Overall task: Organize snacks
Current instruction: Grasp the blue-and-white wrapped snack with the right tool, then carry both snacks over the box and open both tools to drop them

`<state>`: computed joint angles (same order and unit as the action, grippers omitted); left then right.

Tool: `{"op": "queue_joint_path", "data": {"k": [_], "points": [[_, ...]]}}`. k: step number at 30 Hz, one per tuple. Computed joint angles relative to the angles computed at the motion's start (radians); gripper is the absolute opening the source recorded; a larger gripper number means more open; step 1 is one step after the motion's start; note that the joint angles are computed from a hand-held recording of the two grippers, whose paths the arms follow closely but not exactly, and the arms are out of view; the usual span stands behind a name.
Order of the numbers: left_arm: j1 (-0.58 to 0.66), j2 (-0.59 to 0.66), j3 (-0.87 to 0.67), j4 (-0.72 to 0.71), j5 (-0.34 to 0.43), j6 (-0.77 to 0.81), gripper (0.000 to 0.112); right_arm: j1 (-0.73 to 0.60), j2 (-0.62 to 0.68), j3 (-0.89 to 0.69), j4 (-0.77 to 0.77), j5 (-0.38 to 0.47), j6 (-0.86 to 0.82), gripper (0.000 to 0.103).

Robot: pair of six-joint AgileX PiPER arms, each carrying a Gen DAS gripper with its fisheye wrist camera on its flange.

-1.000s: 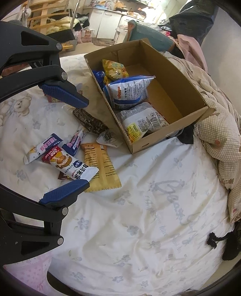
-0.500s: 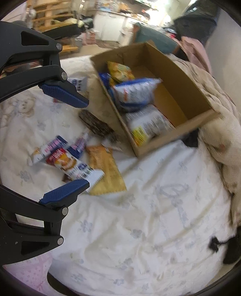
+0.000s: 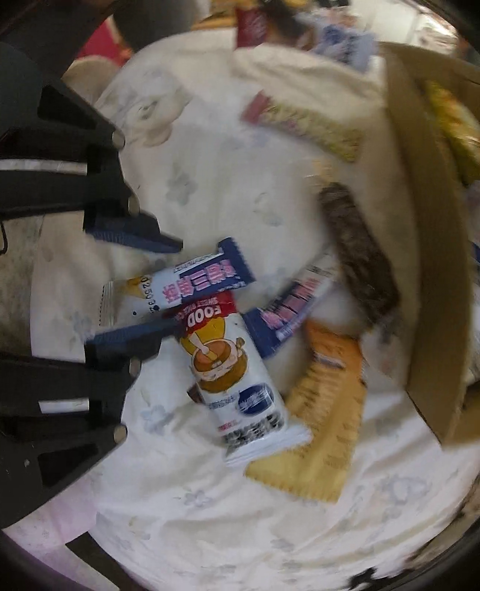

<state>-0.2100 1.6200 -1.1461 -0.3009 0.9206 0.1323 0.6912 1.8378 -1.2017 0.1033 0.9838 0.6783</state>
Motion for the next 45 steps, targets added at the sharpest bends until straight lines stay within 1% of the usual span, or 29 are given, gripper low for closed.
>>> {"op": "queue_joint_path", "data": {"k": [1, 3, 7, 9, 13, 15, 17, 20, 23, 25, 29, 32, 34, 37, 39, 42, 45], "points": [[0.0, -0.002, -0.001, 0.001, 0.0, 0.001, 0.012, 0.012, 0.007, -0.008, -0.01, 0.007, -0.006, 0.02], [0.001, -0.007, -0.002, -0.003, 0.001, 0.003, 0.012, 0.009, -0.024, 0.014, 0.014, -0.024, -0.022, 0.02], [-0.001, -0.022, 0.005, -0.002, -0.007, 0.004, 0.012, 0.002, -0.157, 0.091, 0.08, -0.159, -0.071, 0.02], [-0.002, -0.036, 0.014, 0.0, -0.017, 0.003, 0.012, 0.007, -0.204, 0.11, 0.083, -0.211, -0.08, 0.02], [-0.006, -0.095, 0.041, -0.008, -0.057, 0.026, 0.012, 0.007, -0.265, 0.116, 0.037, -0.266, -0.056, 0.02], [-0.02, -0.135, 0.056, 0.012, -0.095, 0.037, 0.012, -0.002, -0.274, 0.087, 0.011, -0.267, -0.039, 0.02], [-0.018, -0.168, 0.057, -0.002, -0.115, 0.056, 0.012, -0.02, -0.313, 0.094, -0.011, -0.29, -0.029, 0.02], [-0.009, -0.193, 0.035, -0.021, -0.119, 0.062, 0.012, -0.006, -0.341, 0.1, -0.087, -0.353, 0.054, 0.02], [0.012, -0.182, -0.029, -0.048, -0.095, 0.061, 0.012, -0.014, -0.368, 0.099, -0.163, -0.406, 0.144, 0.02], [0.016, -0.164, -0.09, -0.048, -0.082, 0.048, 0.012, -0.029, -0.372, 0.082, -0.222, -0.419, 0.214, 0.02], [0.0, -0.13, -0.196, -0.029, -0.075, 0.051, 0.012, -0.063, -0.358, 0.002, -0.309, -0.385, 0.313, 0.02], [-0.018, -0.072, -0.294, -0.017, -0.06, 0.051, 0.012, -0.119, -0.341, -0.048, -0.301, -0.364, 0.301, 0.02], [-0.032, -0.026, -0.357, 0.007, -0.061, 0.034, 0.012, -0.165, -0.32, -0.078, -0.276, -0.352, 0.259, 0.02], [-0.047, 0.061, -0.463, 0.026, -0.048, -0.001, 0.012, -0.205, -0.295, -0.095, -0.258, -0.346, 0.238, 0.02], [-0.053, 0.103, -0.508, 0.033, -0.044, -0.021, 0.012, -0.246, -0.272, -0.116, -0.227, -0.334, 0.196, 0.02], [-0.068, 0.163, -0.545, 0.053, -0.076, -0.043, 0.012, -0.268, -0.248, -0.112, -0.226, -0.329, 0.19, 0.02], [-0.071, 0.185, -0.511, 0.041, -0.133, -0.025, 0.012, -0.274, -0.222, -0.089, -0.221, -0.348, 0.185, 0.02]]}}
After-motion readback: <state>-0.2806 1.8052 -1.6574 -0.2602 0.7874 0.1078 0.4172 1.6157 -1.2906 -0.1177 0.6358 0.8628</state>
